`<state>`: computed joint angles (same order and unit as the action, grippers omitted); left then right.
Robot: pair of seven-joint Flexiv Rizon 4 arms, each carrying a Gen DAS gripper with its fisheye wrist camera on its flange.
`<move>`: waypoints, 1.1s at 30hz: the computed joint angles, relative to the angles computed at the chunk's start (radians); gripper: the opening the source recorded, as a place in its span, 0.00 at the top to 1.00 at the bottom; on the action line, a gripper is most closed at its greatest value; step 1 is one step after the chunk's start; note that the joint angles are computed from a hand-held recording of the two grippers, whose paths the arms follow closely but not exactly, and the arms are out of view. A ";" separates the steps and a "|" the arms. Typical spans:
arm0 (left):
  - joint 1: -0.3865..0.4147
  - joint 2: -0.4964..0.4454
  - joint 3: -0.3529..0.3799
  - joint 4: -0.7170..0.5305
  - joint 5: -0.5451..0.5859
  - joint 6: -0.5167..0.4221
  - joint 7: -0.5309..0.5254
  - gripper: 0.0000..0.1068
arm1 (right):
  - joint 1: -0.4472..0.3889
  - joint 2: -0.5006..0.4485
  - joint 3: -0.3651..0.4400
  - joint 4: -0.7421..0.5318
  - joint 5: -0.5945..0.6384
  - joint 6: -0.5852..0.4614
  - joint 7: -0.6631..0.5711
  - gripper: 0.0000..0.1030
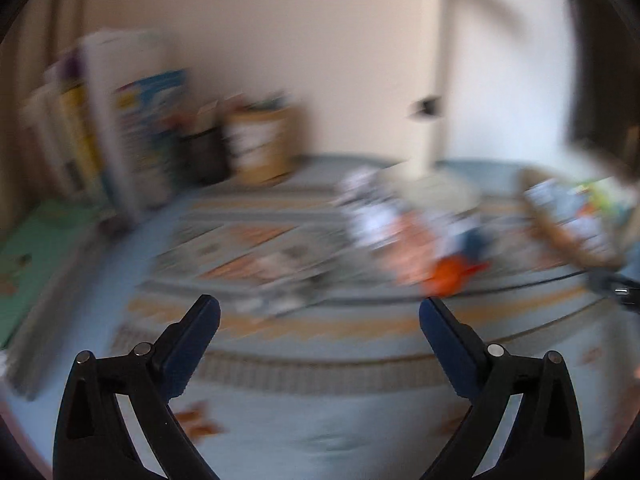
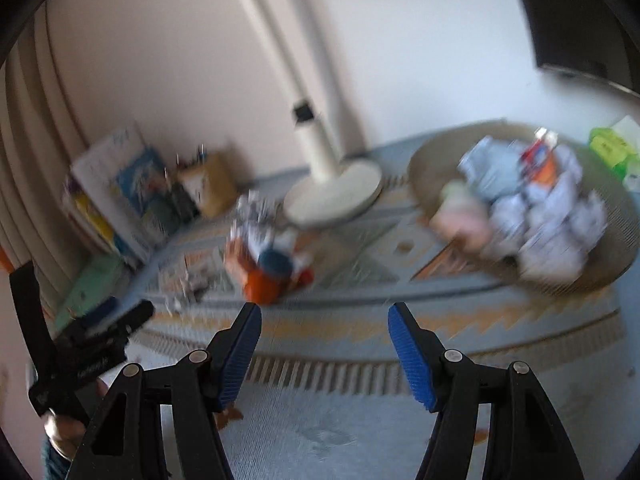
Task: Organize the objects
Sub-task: 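Release the snack bag and mandarin into the bowl with both grippers, then grasp the plaid cloth bow with the left gripper while the right gripper grasps a mandarin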
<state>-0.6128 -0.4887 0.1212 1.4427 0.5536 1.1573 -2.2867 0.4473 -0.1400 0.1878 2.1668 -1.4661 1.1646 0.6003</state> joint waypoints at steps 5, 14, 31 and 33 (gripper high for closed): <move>0.038 0.016 0.018 0.089 -0.006 0.042 -0.061 0.06 | 0.058 -0.094 0.000 -0.055 0.058 -0.042 -0.078 0.38; 0.009 -0.005 0.041 0.045 0.016 -0.057 -0.111 0.06 | 0.170 -0.141 0.001 -0.118 0.231 -0.252 -0.302 0.28; 0.141 0.003 -0.088 0.124 -0.146 0.043 0.078 0.06 | 0.143 -0.168 -0.029 -0.155 0.332 -0.063 -0.304 0.14; 0.205 0.001 -0.154 0.149 -0.253 0.062 0.212 0.06 | 0.143 -0.192 -0.043 -0.190 0.355 -0.011 -0.328 0.16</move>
<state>-0.4081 -0.4875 -0.0324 1.5914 0.3004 1.2195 -2.0748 0.5904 -0.3318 0.1447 1.9771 -1.1111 1.1536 0.2725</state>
